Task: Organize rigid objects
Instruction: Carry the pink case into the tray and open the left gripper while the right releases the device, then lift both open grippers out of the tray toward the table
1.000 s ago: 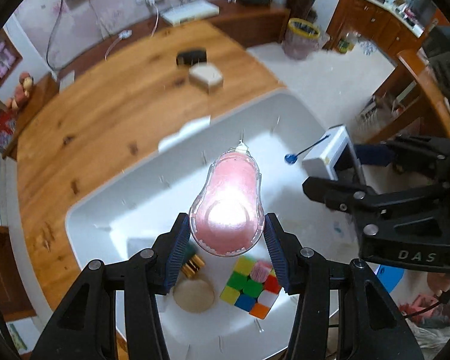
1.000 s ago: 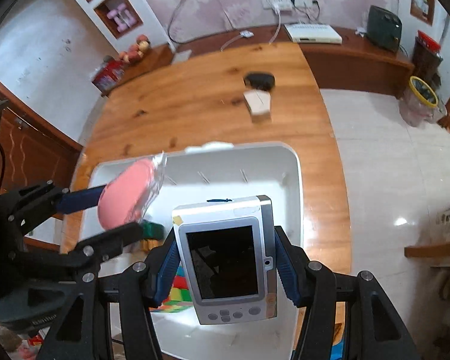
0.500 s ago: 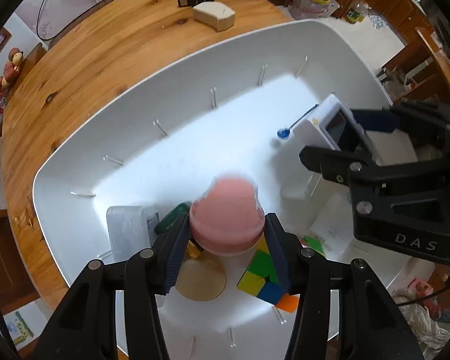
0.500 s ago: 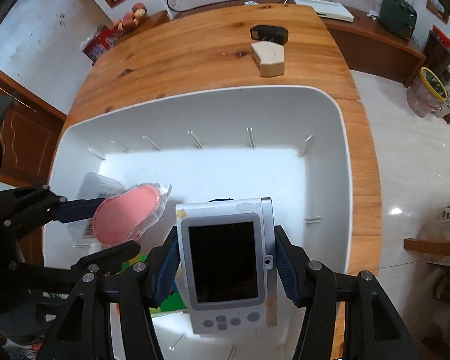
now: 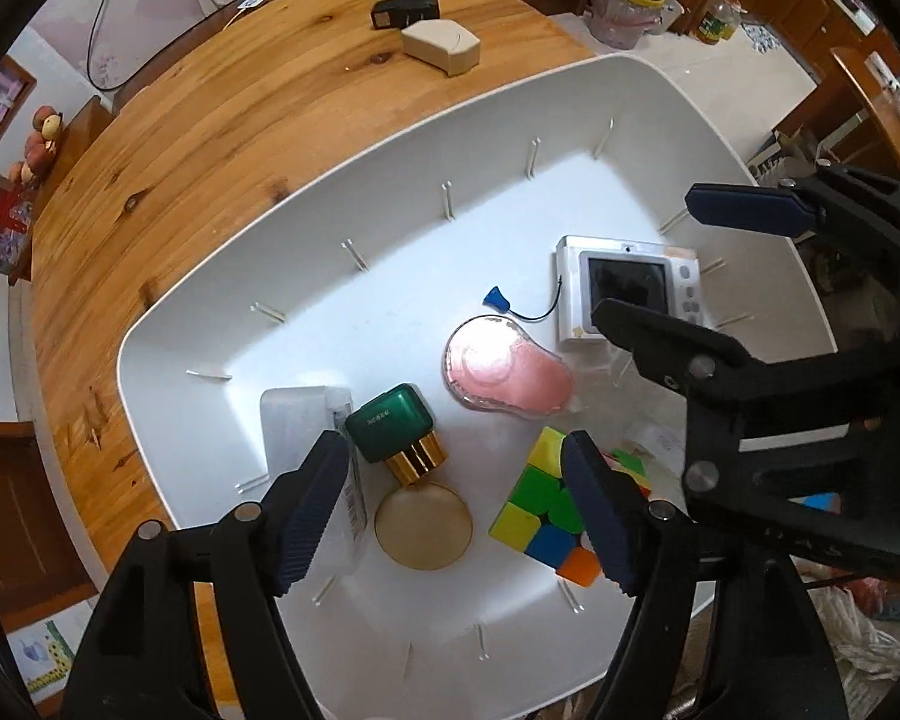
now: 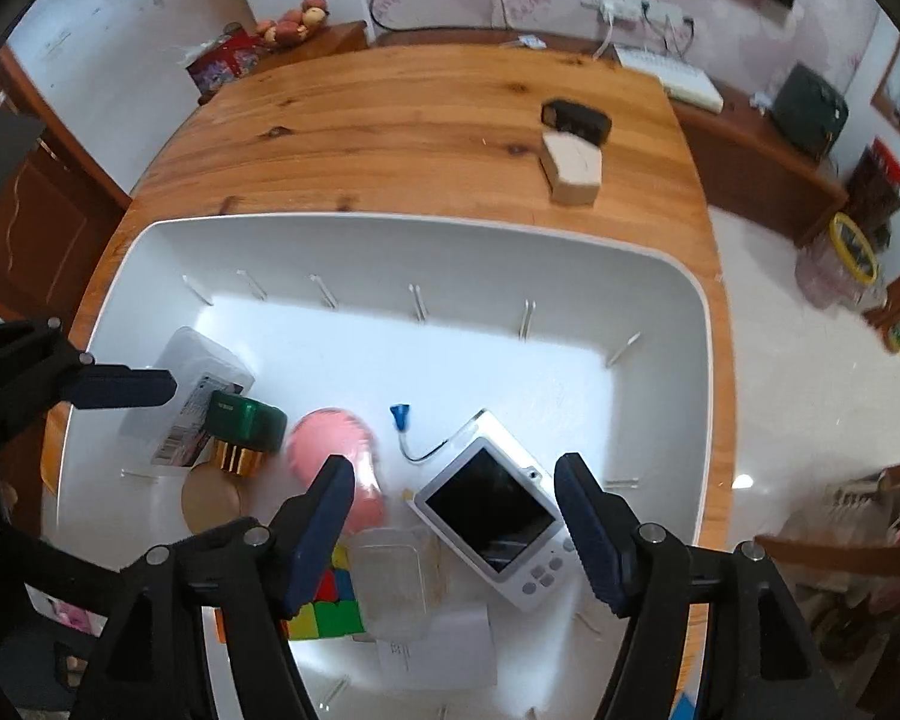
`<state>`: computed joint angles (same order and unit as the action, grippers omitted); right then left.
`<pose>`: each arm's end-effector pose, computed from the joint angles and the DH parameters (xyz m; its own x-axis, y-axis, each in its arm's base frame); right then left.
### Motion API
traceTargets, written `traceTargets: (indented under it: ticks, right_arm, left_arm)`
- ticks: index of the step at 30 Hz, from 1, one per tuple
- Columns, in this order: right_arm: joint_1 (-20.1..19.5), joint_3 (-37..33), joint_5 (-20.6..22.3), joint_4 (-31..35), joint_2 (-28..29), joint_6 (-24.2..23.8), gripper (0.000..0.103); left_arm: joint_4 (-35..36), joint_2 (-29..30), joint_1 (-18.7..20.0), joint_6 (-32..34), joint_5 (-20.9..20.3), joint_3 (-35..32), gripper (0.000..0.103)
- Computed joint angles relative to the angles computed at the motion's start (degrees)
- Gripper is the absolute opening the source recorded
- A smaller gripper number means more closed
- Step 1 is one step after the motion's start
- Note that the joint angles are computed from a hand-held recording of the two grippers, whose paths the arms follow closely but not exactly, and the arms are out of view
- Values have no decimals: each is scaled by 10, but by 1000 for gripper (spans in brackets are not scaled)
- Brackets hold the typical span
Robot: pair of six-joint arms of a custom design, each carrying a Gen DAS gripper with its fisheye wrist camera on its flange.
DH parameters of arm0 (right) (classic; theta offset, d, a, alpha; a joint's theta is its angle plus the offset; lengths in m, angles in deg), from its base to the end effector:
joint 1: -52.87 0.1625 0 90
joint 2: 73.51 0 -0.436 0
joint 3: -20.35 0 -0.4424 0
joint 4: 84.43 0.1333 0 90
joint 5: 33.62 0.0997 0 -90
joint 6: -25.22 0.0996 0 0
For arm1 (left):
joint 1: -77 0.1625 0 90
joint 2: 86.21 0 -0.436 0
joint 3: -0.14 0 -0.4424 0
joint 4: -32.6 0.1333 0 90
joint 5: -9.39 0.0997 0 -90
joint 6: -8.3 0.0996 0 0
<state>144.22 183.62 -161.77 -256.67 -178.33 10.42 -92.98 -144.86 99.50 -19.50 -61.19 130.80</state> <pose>0.0775 -0.2410 0.1755 -0.7603 -0.0107 0.6495 -0.2232 0.9433 -0.2456 -0.2947 -0.3022 -0.0207 -0.5046 0.6940 -0.5136 0.5743 0.7140 0.4005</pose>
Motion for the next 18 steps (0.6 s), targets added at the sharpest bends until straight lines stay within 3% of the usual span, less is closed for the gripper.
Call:
traceTargets:
  ticks: [18]
  right_arm:
    - [56,-11,13,132,-164,51,70]
  left_arm:
    - [2,-35,-27,5,40,-23,77]
